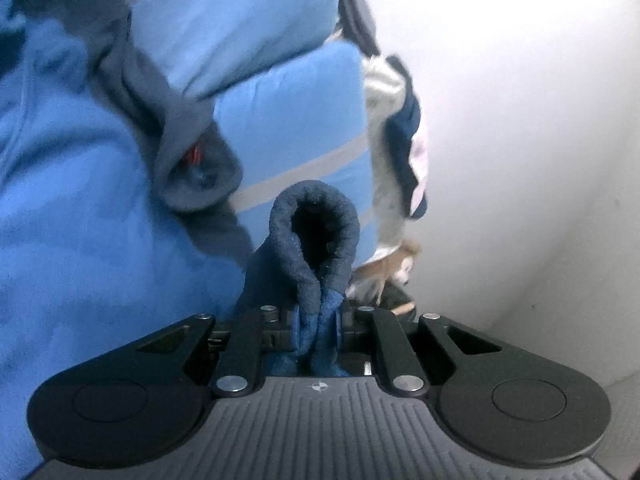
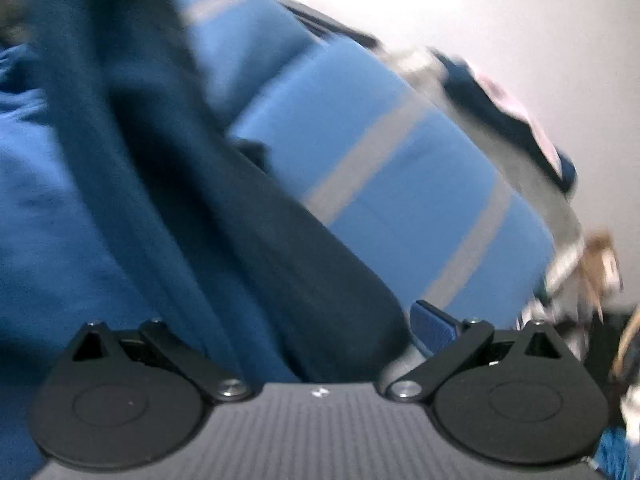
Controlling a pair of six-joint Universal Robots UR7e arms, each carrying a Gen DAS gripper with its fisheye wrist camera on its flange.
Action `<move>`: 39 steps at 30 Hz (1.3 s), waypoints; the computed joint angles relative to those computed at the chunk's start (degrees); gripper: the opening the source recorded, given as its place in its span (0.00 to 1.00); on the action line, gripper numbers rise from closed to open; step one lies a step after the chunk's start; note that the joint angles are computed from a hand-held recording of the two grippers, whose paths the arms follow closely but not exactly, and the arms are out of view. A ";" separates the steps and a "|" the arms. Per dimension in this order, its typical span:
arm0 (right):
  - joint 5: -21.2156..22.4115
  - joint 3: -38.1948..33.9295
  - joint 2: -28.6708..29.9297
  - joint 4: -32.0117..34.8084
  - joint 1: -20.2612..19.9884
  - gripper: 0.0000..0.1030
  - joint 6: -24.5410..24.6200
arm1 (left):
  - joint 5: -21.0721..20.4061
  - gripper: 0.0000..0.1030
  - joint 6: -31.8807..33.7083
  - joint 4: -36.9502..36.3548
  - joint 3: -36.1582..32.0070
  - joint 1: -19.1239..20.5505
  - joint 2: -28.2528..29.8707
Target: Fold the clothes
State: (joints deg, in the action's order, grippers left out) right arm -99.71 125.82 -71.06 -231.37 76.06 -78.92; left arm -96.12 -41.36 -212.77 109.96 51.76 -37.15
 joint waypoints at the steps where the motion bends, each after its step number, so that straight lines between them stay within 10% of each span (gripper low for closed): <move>1: -1.72 -1.50 -0.74 2.44 0.22 1.00 3.20 | 0.19 0.14 -0.08 -0.64 0.12 0.00 -0.15; 9: -10.54 -13.76 -7.70 27.19 -0.47 1.00 35.80 | 3.04 0.13 1.33 -1.13 1.37 -0.43 -1.59; 19: -8.50 -17.36 -7.18 30.22 -3.33 1.00 38.11 | 6.23 0.13 1.51 -0.85 1.08 -0.19 -1.72; 26: -5.25 -21.29 -10.45 53.20 -6.61 1.00 53.50 | 7.21 0.13 1.26 -1.43 1.30 0.31 -1.84; 39: -10.54 -22.44 -6.94 57.22 -6.27 1.00 54.20 | 8.36 0.13 -0.18 -2.85 2.30 1.07 -3.21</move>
State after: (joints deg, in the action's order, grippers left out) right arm -110.25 103.38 -78.00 -174.16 69.79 -24.72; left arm -87.75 -41.54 -215.62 112.25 52.83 -40.36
